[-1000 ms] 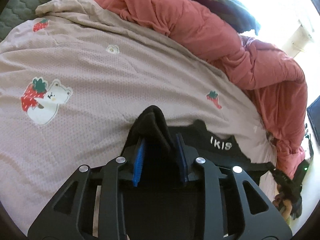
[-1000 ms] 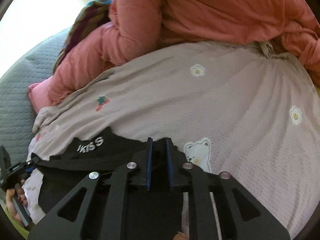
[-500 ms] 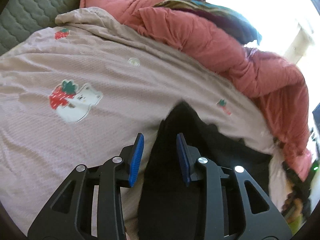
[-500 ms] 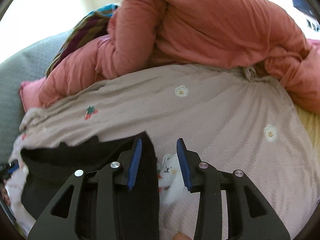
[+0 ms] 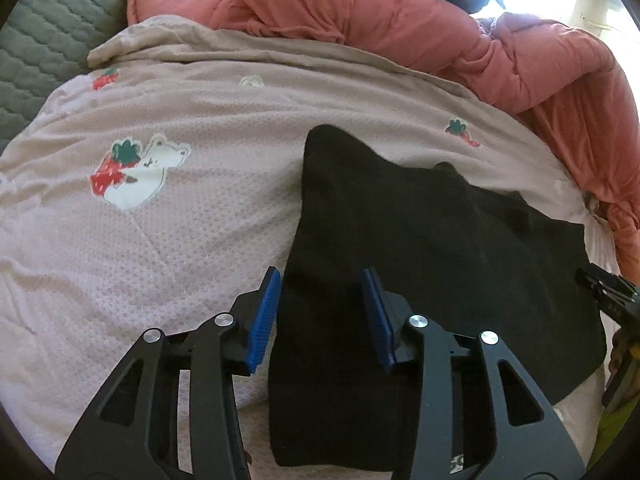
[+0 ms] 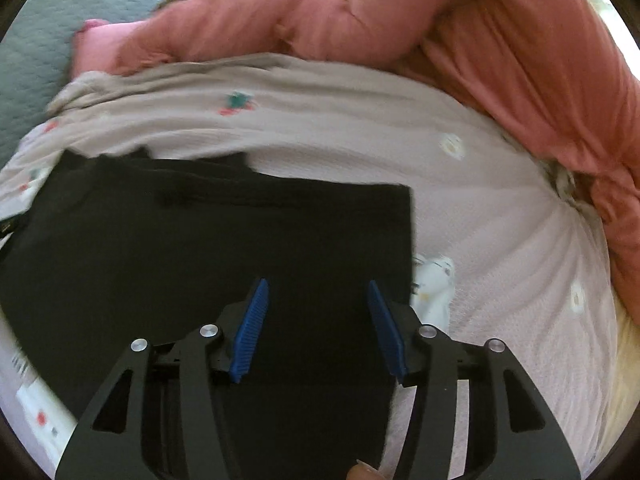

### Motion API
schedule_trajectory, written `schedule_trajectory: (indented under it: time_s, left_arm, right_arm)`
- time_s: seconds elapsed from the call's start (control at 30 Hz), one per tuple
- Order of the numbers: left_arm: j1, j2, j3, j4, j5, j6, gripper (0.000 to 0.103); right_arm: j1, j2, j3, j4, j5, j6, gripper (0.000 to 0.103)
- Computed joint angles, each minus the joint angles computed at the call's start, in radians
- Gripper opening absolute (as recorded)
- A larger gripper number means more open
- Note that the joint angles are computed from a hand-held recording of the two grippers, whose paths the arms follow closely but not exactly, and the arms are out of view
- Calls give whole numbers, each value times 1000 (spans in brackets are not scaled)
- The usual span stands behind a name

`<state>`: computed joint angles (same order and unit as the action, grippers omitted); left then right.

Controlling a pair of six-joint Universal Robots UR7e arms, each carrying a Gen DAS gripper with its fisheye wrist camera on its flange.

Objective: Fold small clothes

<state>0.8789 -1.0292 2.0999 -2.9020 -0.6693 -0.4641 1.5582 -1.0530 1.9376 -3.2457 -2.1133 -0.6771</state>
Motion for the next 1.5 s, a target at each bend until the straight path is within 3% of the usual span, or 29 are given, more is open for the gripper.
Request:
schedule_trajectory:
  time_s: [0.1, 0.23, 0.53, 0.57, 0.6, 0.7, 0.77, 0.8, 0.9, 1.03, 1.17, 1.3, 1.5]
  left_arm:
    - [11, -8, 14, -31, -19, 8, 38]
    - [18, -9, -5, -47, -14, 43, 39]
    - [55, 50, -100, -36, -55, 116, 37]
    - [55, 57, -104, -31, -51, 119, 33]
    - [55, 64, -105, -29, -49, 122, 21]
    - [39, 84, -90, -74, 4, 158, 5]
    - [24, 91, -84, -93, 36, 191, 4]
    - [13, 94, -83, -107, 58, 209, 3]
    - [-8, 96, -91, -169, 87, 258, 3]
    - [-4, 110, -125, -132, 108, 262, 3]
    - [36, 106, -133, 6, 83, 142, 7]
    - [36, 116, -115, -10, 117, 153, 16]
    - [21, 102, -101, 5, 126, 141, 17]
  right_arm:
    - [-18, -23, 4, -2, 12, 64, 51]
    - [-32, -49, 8, -51, 43, 68, 55]
    - [-57, -27, -84, 126, 125, 119, 55]
    - [-57, -20, -90, 131, 123, 120, 49]
    - [-58, -16, -93, 140, 128, 124, 34]
    - [-58, -22, -75, 97, 144, 118, 18]
    - [-67, -41, -59, 83, 182, 137, 14]
    - [-70, -51, -52, 62, 197, 148, 6]
    - [-79, -72, -44, 25, 226, 172, 6]
    - [-74, -44, -62, 10, 172, 147, 6]
    - [-60, 3, -78, -18, 63, 95, 8]
    - [-47, 32, -81, -76, -9, 43, 19]
    - [-37, 15, -44, -109, -38, 35, 28]
